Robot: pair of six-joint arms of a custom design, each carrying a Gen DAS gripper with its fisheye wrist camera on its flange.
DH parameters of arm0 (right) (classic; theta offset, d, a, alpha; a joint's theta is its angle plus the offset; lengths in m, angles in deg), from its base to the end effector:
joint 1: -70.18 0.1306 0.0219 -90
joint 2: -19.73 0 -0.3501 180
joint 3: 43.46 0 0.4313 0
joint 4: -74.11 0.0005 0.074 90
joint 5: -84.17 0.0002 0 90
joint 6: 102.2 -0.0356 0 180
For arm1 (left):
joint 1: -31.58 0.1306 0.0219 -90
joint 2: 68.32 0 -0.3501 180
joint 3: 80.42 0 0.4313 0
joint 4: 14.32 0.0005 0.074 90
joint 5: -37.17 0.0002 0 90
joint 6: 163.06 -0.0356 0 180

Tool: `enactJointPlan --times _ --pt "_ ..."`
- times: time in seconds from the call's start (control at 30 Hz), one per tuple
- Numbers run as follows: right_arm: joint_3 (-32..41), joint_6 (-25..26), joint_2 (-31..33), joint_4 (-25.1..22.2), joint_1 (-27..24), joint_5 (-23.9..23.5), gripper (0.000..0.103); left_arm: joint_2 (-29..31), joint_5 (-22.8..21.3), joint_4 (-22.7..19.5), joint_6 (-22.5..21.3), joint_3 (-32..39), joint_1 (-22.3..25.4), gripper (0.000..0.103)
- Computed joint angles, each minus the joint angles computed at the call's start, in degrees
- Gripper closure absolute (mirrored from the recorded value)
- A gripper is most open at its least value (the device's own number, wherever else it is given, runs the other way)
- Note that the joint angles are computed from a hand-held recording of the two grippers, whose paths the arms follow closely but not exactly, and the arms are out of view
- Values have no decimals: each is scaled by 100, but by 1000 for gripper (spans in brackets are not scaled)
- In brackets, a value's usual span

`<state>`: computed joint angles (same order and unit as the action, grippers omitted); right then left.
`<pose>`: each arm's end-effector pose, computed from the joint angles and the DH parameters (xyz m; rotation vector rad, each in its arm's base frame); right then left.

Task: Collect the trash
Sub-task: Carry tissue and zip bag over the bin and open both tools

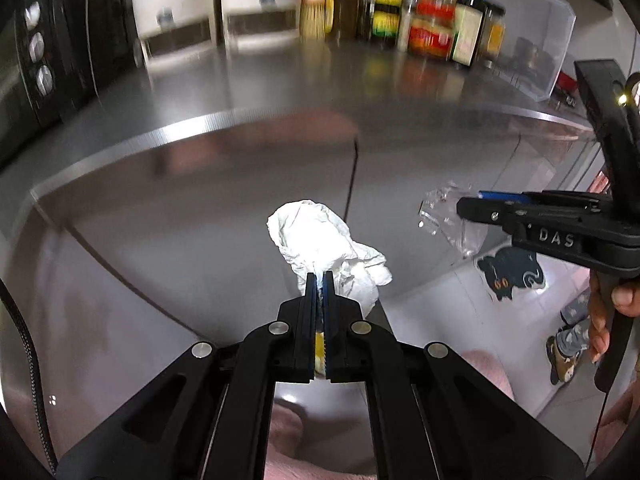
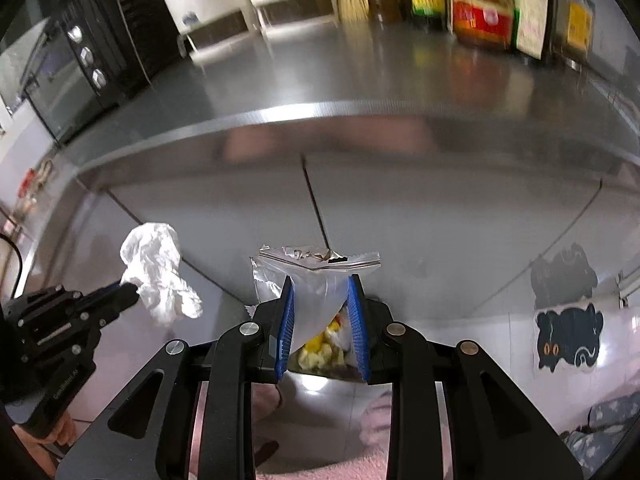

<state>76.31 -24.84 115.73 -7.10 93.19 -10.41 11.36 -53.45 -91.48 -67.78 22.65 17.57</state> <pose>0.4703 0.2023 0.5602 -0.2657 2.5914 0.3320 0.4071 -0.1017 0.5577 0.1869 2.5067 -0.1244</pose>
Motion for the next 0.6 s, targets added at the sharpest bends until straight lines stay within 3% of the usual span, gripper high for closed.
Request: enactJointPlan --times 0.13,0.37,0.6 --pt "-648 -90 -106 233 20 127 76 -50 133 193 132 -559 -27 102" --pt "-1432 -347 -85 558 -50 -66 76 171 266 515 244 -1147 -60 102" --pt "-1720 -437 219 767 -127 -154 76 582 518 779 245 -1506 -77 102"
